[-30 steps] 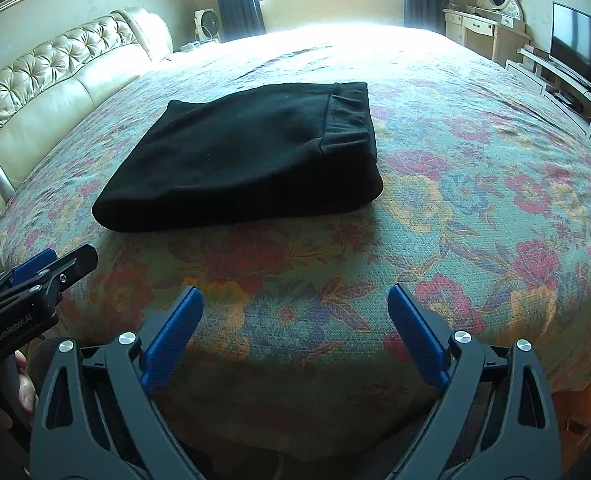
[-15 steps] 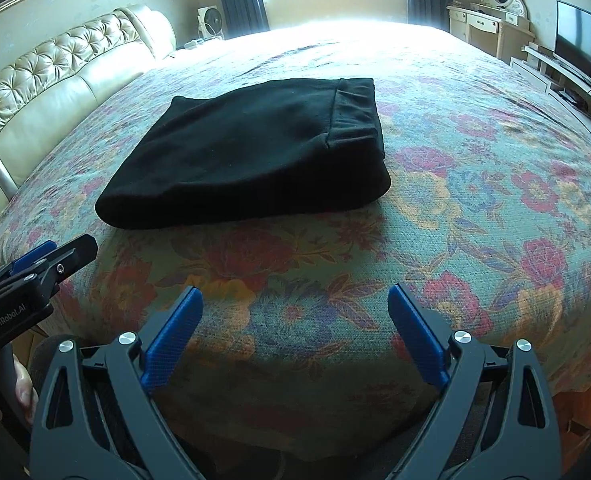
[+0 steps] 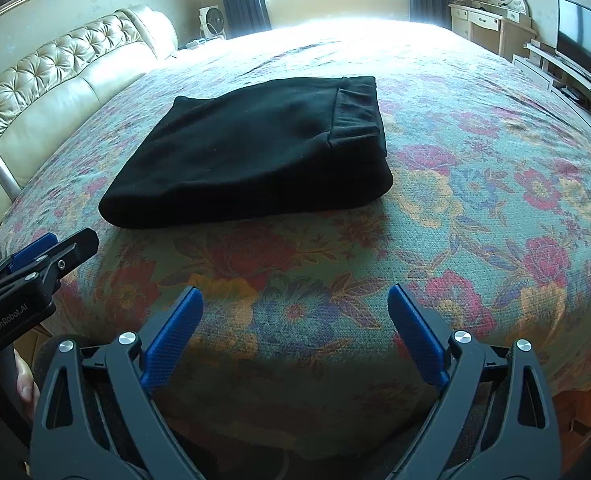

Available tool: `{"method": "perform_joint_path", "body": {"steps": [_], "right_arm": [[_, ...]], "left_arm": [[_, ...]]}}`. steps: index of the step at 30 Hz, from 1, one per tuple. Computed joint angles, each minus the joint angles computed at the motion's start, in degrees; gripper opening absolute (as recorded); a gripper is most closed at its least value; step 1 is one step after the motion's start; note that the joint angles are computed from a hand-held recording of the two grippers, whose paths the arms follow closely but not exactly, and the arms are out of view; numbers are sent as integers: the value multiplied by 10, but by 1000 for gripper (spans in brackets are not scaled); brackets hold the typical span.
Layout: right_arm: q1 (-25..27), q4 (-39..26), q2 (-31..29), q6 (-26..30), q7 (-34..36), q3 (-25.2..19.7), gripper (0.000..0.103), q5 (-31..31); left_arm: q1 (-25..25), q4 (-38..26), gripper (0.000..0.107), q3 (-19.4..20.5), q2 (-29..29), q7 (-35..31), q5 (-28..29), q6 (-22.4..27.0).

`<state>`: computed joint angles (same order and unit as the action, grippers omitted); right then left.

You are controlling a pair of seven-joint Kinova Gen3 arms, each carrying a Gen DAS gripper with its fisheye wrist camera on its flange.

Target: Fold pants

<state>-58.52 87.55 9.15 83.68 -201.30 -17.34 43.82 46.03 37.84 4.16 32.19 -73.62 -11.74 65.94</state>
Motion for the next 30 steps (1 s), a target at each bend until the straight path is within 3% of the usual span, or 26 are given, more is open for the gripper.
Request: {"method": "perform_joint_path", "body": {"steps": [6, 10, 14, 18, 20, 25, 30], "right_arm": [[-1, 0, 0, 0, -1, 0, 94, 1], [0, 0, -1, -2, -2, -1, 94, 1], [0, 2, -2, -4, -2, -1, 94, 0], [3, 4, -5, -7, -2, -1, 94, -2], [4, 6, -6, -10, -3, -2, 94, -2], [7, 8, -6, -16, -3, -3, 94, -5], [9, 10, -5, -24, -3, -2, 94, -8]], "left_arm": [[-5, 27, 86, 0, -16, 15, 4, -37], [-7, 7, 86, 3, -9, 24, 5, -20], [-18, 0, 86, 19, -7, -8, 26, -23], [2, 20, 86, 4, -18, -14, 7, -50], [11, 6, 86, -2, -11, -3, -6, -37], [-16, -24, 87, 17, 5, -15, 42, -1], [27, -28, 90, -28, 8, 39, -23, 7]]}}
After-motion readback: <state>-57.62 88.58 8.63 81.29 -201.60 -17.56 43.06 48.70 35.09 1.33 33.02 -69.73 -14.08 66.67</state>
